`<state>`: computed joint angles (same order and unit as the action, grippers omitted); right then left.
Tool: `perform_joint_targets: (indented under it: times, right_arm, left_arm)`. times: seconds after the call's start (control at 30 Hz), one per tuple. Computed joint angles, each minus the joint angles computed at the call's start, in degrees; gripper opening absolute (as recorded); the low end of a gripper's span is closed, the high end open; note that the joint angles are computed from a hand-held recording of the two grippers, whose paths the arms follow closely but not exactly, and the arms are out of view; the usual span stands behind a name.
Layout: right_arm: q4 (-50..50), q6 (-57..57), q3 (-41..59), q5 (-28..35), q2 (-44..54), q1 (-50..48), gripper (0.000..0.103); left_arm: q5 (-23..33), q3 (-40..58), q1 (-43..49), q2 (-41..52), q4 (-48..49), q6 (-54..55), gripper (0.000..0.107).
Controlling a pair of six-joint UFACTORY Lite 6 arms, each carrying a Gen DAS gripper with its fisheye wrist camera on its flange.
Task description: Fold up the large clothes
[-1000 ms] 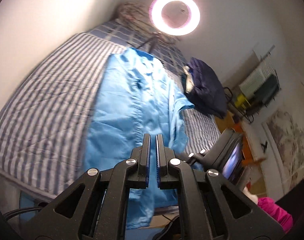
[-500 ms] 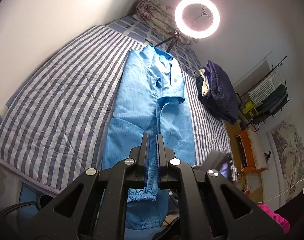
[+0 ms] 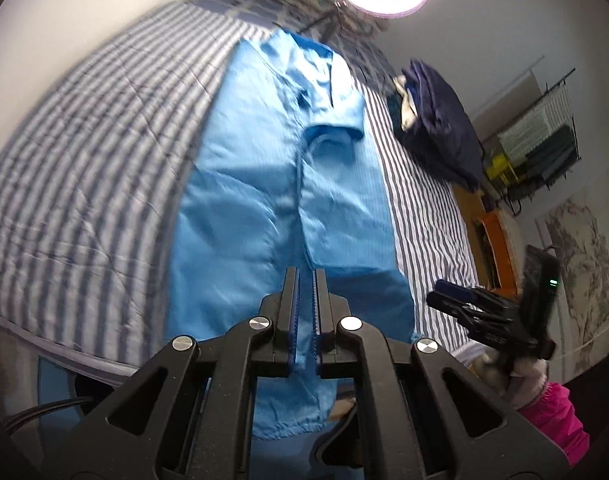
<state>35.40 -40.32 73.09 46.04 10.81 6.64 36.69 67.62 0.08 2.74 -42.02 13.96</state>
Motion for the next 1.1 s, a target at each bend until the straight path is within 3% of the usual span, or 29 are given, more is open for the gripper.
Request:
perform_joint_targets:
  times: [0.17, 0.23, 0.27, 0.4, 0.53, 0.7, 0.83, 0.97, 1.1]
  right_arm:
    - [3.49, -1.94, -1.75, 1.01, 5.42, -1.10, 0.054]
    - [5.79, -3.67, -3.13, 3.46, 5.38, -0.12, 0.046]
    - [8.69, -6.87, -4.05, 6.95, 4.14, 0.60, 0.040]
    - [14.38, -15.58, -8.96, 15.53, -5.14, 5.52, 0.039]
    - [16.27, -15.58, -8.27, 17.37, -7.53, 4.35, 0.039]
    - [19.93, -11.17, -6.02, 14.26, -2.98, -2.88, 0.042]
    - [15.07, -6.00, -6.28, 7.25, 0.99, 0.81, 0.042]
    - [17.67, -11.94, -11.99, 13.69, -1.20, 8.41, 0.039]
    - [14.38, -12.93, -15.87, 12.39, -8.69, 16.78, 0.039]
  left_arm:
    - [-1.14, 2.28, -2.93, 1.93, 2.42, -3.12, 0.002]
    - [-1.48, 2.75, -3.28, 2.07, 2.95, -3.95, 0.002]
    - [-1.43, 2.87, -3.09, 2.12, 2.91, -3.80, 0.002]
    - [-1.54, 2.71, -2.15, 2.17, 3.30, -3.89, 0.002]
    - [-1.34, 2.24, -0.98, 2.47, 2.67, -3.24, 0.002]
    - [-1.52, 1.73, -1.08, 2.45, 2.75, -2.67, 0.002]
    - [-1.79, 2.13, -2.76, 3.52, 4.20, -3.53, 0.002]
    - [-2.28, 2.24, -4.23, 3.66, 6.31, -4.60, 0.002]
    - [-2.94, 1.26, -5.06, 4.77, 7.11, -5.49, 0.002]
